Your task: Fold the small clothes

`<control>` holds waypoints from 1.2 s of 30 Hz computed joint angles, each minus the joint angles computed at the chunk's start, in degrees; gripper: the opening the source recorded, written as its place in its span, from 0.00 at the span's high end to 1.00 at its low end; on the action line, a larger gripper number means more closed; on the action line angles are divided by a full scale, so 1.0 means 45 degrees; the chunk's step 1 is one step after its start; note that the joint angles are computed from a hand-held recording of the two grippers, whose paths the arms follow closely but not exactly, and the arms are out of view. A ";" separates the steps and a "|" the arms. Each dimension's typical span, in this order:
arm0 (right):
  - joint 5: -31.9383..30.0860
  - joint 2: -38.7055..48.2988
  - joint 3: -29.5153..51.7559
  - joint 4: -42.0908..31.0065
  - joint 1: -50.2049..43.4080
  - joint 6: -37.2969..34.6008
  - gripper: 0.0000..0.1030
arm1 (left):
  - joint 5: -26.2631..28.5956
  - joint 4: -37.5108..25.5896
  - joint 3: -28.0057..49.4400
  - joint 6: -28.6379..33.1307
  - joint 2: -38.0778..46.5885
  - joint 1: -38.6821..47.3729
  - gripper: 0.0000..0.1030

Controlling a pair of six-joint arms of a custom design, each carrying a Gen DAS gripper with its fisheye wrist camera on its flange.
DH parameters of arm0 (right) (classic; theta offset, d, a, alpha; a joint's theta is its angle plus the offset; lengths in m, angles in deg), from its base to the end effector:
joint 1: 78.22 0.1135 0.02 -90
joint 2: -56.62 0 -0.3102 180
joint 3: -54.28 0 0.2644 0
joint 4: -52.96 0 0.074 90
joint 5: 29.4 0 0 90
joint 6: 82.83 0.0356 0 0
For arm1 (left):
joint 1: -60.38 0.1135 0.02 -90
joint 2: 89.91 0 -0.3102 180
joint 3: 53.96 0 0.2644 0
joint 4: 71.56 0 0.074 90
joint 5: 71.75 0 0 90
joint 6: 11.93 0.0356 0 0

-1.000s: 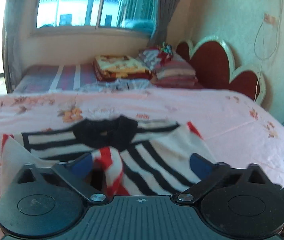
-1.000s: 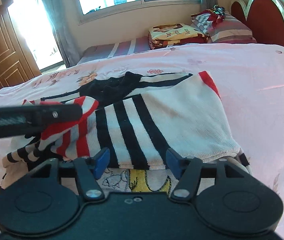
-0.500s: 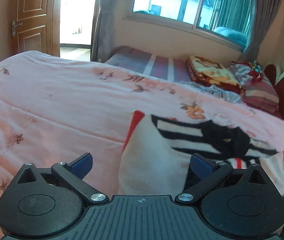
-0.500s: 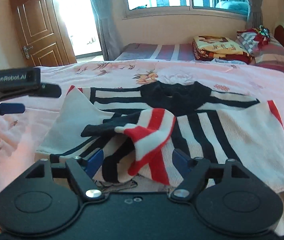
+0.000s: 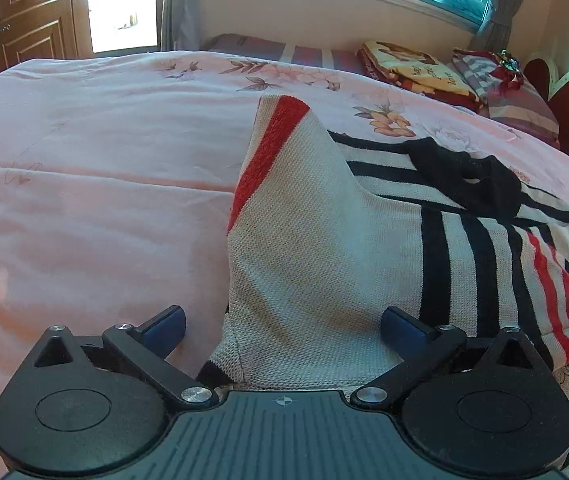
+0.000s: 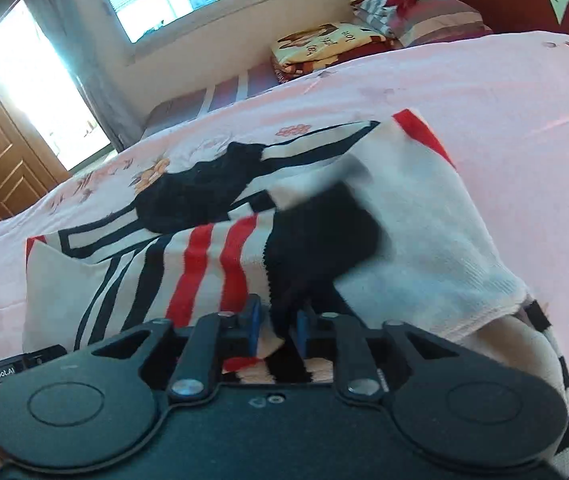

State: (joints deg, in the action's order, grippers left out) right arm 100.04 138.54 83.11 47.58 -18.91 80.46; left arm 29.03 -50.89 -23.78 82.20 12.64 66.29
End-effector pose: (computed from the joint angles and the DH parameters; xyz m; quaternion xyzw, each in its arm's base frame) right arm 0.1155 0.1504 0.1227 0.2012 0.8881 0.1037 0.4001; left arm 0.2345 0.0176 0.0788 0.0162 0.9409 -0.0598 0.3331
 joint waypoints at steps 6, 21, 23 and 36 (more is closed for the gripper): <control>-0.0761 -0.0159 -0.0598 0.1365 -0.1002 -0.0799 0.78 | 0.0503 -0.1157 0.1645 -0.0416 0.0325 0.0327 0.00; 0.1162 -0.1027 0.0286 0.0623 -0.0411 -0.3804 0.92 | 0.0117 -0.0357 0.4861 -0.3242 0.3503 0.0509 0.71; 0.0820 -0.0284 0.0424 0.0635 -0.0883 -0.4046 0.92 | -0.0192 0.0563 0.4728 -0.3266 0.3881 0.0387 0.71; 0.1386 -0.1364 0.0320 -0.1209 -0.0474 -0.3251 0.75 | 0.0378 0.1449 0.0727 -0.1035 -0.0385 0.0169 0.70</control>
